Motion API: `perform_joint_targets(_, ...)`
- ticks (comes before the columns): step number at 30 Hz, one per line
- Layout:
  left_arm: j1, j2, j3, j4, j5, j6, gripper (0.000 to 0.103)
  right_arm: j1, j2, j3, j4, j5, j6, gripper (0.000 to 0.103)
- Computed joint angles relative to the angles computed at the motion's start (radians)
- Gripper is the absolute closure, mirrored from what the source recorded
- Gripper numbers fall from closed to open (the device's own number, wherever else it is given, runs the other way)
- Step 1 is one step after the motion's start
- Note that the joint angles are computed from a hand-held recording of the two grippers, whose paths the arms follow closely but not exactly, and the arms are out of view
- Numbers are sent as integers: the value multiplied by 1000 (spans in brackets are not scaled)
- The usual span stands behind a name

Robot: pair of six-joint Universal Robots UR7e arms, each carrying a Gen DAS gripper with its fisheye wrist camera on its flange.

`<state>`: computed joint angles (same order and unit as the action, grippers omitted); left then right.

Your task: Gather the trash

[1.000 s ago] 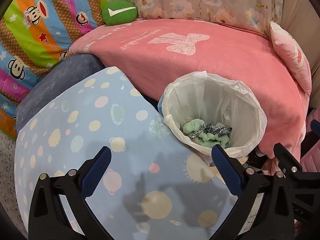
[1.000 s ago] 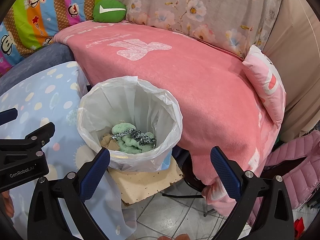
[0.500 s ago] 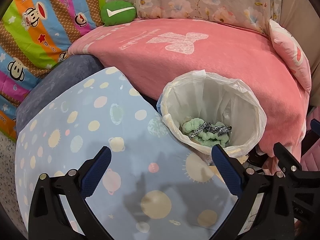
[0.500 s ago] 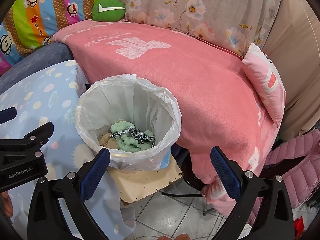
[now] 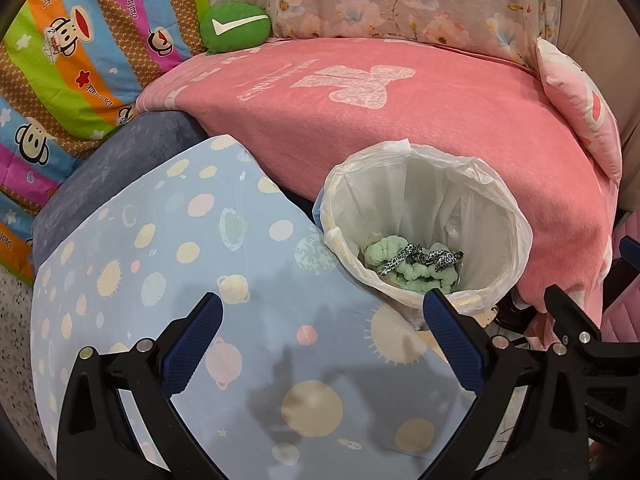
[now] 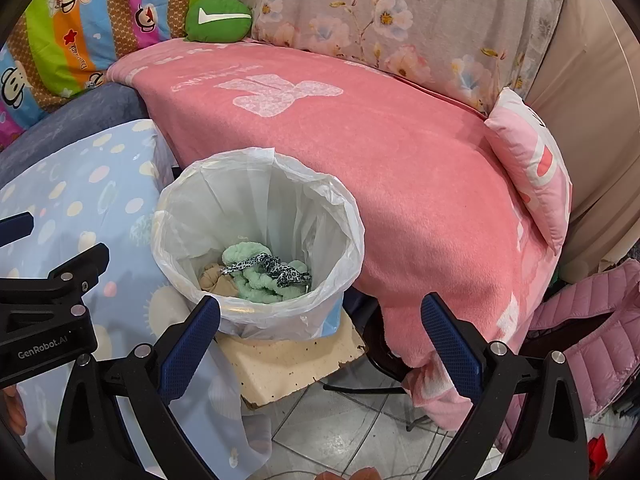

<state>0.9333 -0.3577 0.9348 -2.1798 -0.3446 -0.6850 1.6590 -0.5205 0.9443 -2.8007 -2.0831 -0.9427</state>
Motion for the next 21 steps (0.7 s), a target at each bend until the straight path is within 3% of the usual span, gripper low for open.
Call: perform_joint_targets(21,-2,1,-4,10,0,-2,7,0,1,1,-4,-2,-2,7)
